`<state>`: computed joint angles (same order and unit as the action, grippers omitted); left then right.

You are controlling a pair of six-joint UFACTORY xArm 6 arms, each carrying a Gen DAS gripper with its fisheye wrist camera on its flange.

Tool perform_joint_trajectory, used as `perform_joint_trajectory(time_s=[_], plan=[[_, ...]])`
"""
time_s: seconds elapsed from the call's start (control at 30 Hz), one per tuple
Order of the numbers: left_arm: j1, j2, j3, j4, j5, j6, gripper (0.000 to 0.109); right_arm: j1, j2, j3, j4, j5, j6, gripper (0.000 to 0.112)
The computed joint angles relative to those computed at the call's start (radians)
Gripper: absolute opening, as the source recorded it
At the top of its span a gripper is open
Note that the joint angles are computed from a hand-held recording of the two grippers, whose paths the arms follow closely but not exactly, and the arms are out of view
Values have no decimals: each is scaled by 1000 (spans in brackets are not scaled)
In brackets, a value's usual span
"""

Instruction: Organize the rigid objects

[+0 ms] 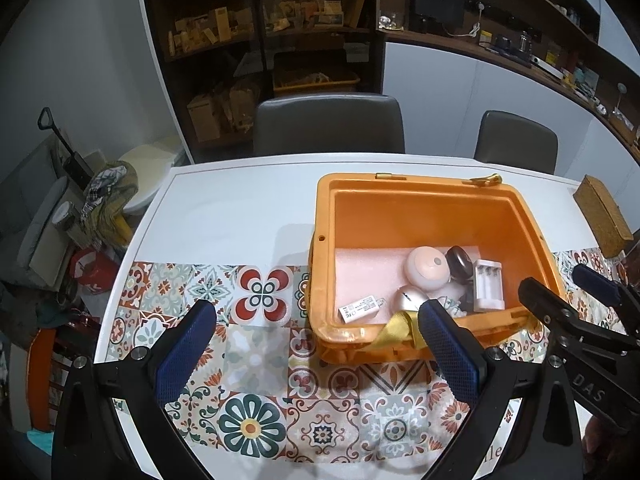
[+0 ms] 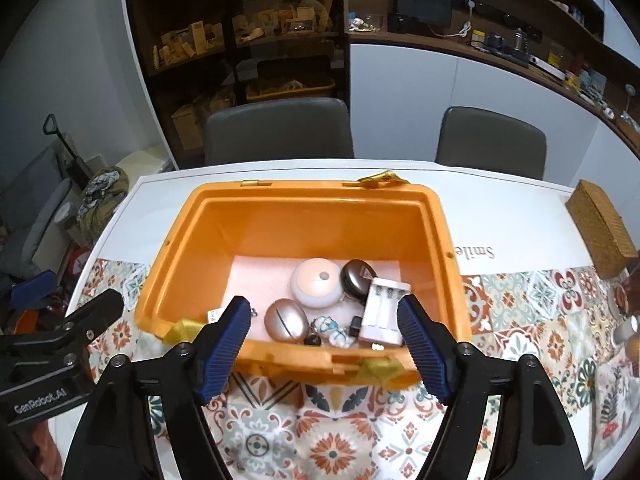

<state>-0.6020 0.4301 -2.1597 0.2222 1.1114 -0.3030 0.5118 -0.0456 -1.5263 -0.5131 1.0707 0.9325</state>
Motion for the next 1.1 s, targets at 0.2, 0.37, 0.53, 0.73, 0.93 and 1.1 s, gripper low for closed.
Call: perform_joint_trajectory(time_s=[0.2, 0.37, 0.53, 0.73, 0.93, 1.1], plan=[[-9, -102, 136, 0, -56, -4, 103, 43, -73, 47, -56, 55, 69, 85], [-22, -189, 249, 18, -98, -19, 103, 83, -127, 81, -90, 99, 106, 92], [-28, -260, 342, 18, -132, -31, 103, 121, -171, 107, -118, 134, 132, 97], [-36, -334, 440, 39, -151, -68, 103, 144, -211, 143, -109, 137, 144, 101], [-49, -390, 514, 72, -169, -89, 103, 179, -256, 194, -139, 158, 210, 101], [-57, -424, 558, 84, -178, -98, 103, 195, -277, 219, -132, 177, 230, 101]])
